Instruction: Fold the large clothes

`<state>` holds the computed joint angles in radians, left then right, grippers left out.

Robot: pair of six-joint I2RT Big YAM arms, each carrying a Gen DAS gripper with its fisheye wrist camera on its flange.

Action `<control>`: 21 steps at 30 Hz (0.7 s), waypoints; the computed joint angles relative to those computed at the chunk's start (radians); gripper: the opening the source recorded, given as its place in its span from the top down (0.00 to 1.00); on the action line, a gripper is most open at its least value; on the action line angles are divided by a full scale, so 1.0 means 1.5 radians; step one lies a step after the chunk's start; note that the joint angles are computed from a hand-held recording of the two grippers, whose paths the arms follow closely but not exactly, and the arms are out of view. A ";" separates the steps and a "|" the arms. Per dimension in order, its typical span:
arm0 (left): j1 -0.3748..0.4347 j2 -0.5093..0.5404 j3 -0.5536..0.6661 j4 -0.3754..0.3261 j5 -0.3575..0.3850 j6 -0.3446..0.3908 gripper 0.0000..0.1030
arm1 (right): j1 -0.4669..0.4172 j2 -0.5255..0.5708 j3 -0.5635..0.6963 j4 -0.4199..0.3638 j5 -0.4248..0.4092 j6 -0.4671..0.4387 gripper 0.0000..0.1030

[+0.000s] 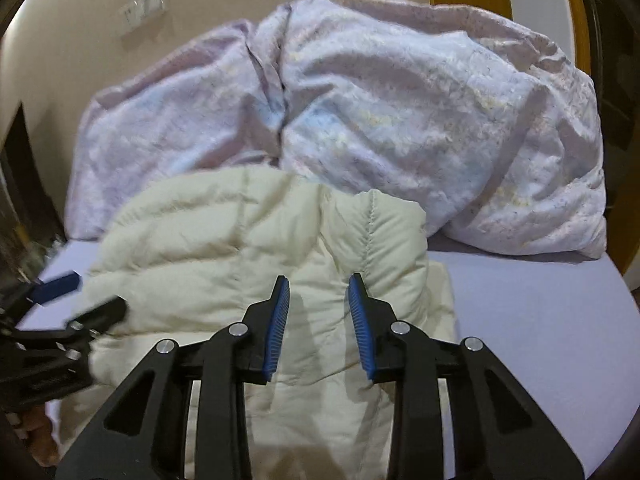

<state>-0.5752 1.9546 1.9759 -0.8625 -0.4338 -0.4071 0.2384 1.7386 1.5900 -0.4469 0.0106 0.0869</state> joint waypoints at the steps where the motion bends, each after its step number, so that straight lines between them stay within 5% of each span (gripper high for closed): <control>1: 0.001 0.008 0.010 -0.006 0.004 0.000 0.21 | 0.000 0.013 0.010 -0.013 0.017 -0.005 0.71; 7: -0.004 0.040 0.040 -0.014 0.002 0.006 0.17 | -0.003 0.042 0.018 -0.024 0.059 -0.036 0.71; 21: 0.019 0.065 0.025 0.037 0.070 -0.016 0.02 | -0.020 0.071 0.034 -0.029 0.031 -0.022 0.72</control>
<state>-0.5470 2.0525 2.0130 -0.8068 -0.3290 -0.4307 0.2078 1.8444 1.6404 -0.4902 0.0574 0.0544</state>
